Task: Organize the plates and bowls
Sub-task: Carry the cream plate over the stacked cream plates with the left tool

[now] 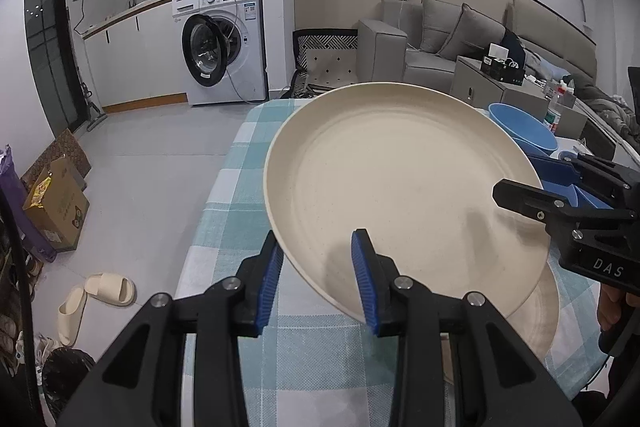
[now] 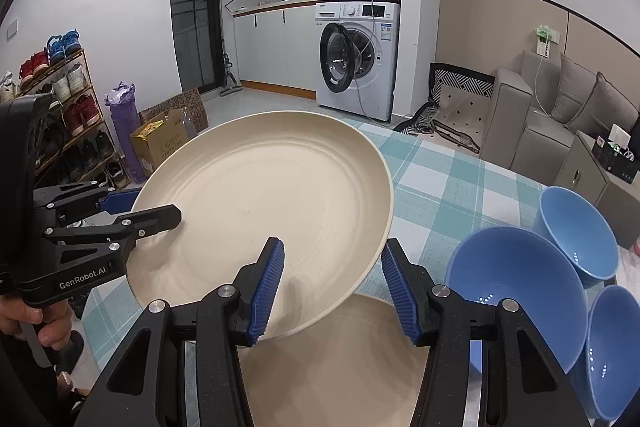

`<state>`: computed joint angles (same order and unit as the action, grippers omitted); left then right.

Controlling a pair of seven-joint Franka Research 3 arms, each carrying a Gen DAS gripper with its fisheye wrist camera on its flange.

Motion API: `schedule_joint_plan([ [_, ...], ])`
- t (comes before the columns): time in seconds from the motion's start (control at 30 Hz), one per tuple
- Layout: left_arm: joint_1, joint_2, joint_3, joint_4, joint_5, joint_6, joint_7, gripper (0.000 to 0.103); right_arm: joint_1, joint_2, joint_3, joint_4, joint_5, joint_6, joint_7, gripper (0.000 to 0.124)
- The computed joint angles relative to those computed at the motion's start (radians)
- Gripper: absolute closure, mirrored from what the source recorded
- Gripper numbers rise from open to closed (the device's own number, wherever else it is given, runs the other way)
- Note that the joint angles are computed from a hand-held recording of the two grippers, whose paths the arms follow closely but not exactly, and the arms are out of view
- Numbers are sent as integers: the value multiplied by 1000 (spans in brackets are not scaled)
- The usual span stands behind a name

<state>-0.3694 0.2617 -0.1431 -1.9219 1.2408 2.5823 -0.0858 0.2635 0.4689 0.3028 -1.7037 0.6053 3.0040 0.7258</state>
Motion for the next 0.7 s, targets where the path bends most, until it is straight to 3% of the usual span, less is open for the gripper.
schedule_joint_plan([
  [0.3,-19,-2,-13,5,2,1,17,69,-52,-92,42,-116,101,30,-66,71],
  [0.7,-48,12,-21,6,-2,12,31,69,-64,-179,33,-229,267,38,-189,71],
])
